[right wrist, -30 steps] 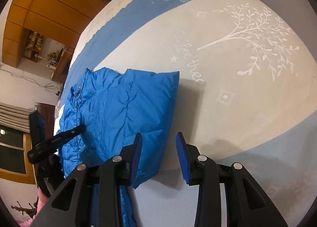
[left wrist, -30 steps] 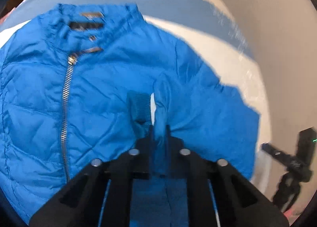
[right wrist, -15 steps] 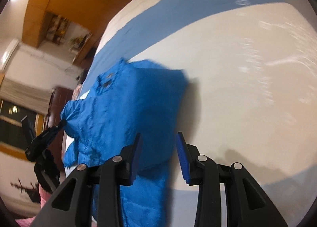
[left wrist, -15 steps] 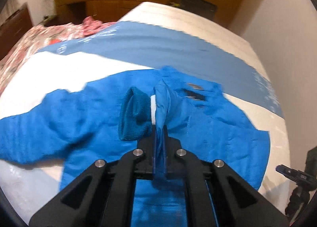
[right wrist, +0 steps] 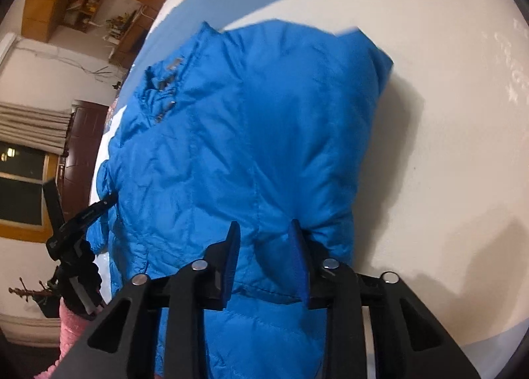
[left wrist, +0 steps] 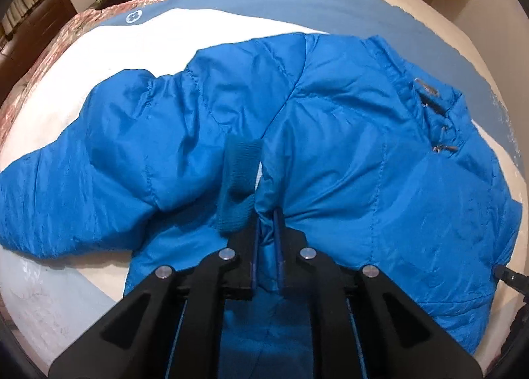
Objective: Fold large clothes
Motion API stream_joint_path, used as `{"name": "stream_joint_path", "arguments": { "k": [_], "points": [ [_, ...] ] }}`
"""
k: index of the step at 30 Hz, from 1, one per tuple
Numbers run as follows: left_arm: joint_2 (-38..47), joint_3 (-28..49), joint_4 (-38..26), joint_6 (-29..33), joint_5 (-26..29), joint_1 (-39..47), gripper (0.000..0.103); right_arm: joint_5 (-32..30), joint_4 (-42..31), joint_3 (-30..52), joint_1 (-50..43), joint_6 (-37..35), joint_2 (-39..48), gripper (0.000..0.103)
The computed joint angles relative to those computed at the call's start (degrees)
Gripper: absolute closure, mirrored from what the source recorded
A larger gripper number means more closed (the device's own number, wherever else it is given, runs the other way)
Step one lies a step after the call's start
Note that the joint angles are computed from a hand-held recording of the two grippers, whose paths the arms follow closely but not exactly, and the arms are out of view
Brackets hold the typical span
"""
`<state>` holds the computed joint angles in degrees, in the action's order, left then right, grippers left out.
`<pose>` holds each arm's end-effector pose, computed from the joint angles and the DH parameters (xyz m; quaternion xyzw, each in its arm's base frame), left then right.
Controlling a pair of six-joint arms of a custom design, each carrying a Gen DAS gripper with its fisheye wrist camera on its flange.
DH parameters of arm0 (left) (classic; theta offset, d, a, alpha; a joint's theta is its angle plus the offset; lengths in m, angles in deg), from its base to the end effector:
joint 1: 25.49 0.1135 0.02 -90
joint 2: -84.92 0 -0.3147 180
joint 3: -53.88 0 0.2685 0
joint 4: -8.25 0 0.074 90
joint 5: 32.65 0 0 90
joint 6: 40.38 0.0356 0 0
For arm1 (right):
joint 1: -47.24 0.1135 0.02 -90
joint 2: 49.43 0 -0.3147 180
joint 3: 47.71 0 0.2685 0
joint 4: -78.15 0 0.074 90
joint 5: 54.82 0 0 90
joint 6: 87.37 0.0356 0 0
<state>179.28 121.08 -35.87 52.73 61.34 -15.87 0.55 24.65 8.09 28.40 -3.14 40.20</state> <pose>0.3139 0.0507 0.2010 -0.0503 0.9848 -0.0161 0.1653 0.2392 -0.0602 0.1755 0.1017 0.9490 0.2860 0.0851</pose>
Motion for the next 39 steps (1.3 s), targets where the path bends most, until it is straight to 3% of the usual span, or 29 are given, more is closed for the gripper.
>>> {"name": "stream_joint_path", "arguments": {
  "k": [4, 6, 9, 11, 17, 21, 24, 27, 29, 32, 35, 39],
  "points": [
    [-0.6, 2.81, -4.27, 0.28, -0.68, -0.41, 0.094, 2.39, -2.62, 1.46, 1.19, 1.07, -1.77, 0.076],
    [-3.38, 3.3, -5.27, -0.17, 0.68, 0.35, 0.094, 3.53, -5.16, 2.14, 2.26, 1.05, -6.4, 0.07],
    [-8.09, 3.23, -6.24, 0.35, 3.46, -0.2, 0.094, 2.51, -7.23, 3.01, 4.34, 2.21, -10.42, 0.069],
    [-7.52, 3.57, -7.15, 0.87, 5.32, -2.27, 0.092, 2.97, -6.45, 3.08, 7.05, 4.05, -11.1, 0.069],
    [1.28, 1.98, -2.95, 0.78, 2.91, -5.08, 0.092, 10.81, 0.27, -0.26, 14.27, 10.76, -6.61, 0.071],
    [1.14, -0.45, 0.31, 1.8, 2.69, -5.39, 0.092, 12.63, 4.98, -3.46, 16.2, 12.67, -6.57, 0.071],
    [1.3, -0.65, 0.94, 1.83, 1.94, -6.22, 0.094, 14.0, 4.31, -2.65, 17.41, 13.85, -6.36, 0.069],
    [0.79, 1.27, -2.67, 1.99, 4.51, -4.59, 0.092, 14.05, 0.31, -0.57, 17.03, 14.42, -8.06, 0.068],
    [-3.33, 1.55, -6.01, 4.69, 8.83, 0.34, 0.089, 12.01, -2.85, 0.53, 15.98, 13.48, -13.98, 0.066],
    [-9.09, 1.76, -8.92, 10.46, 10.44, 8.77, 0.06, 11.48, -7.66, 2.96, 16.81, 13.95, -19.19, 0.062],
    [-10.31, 4.1, -12.05, 19.2, 10.01, 22.79, 0.059, 11.06, -10.58, 3.87, 17.52, 14.67, -22.21, 0.058],
    [-2.97, 11.69, -11.76, 26.4, 6.89, 41.44, 0.054, 11.36, -9.59, 4.12, 21.9, 19.11, -21.54, 0.058]
  ]
}}
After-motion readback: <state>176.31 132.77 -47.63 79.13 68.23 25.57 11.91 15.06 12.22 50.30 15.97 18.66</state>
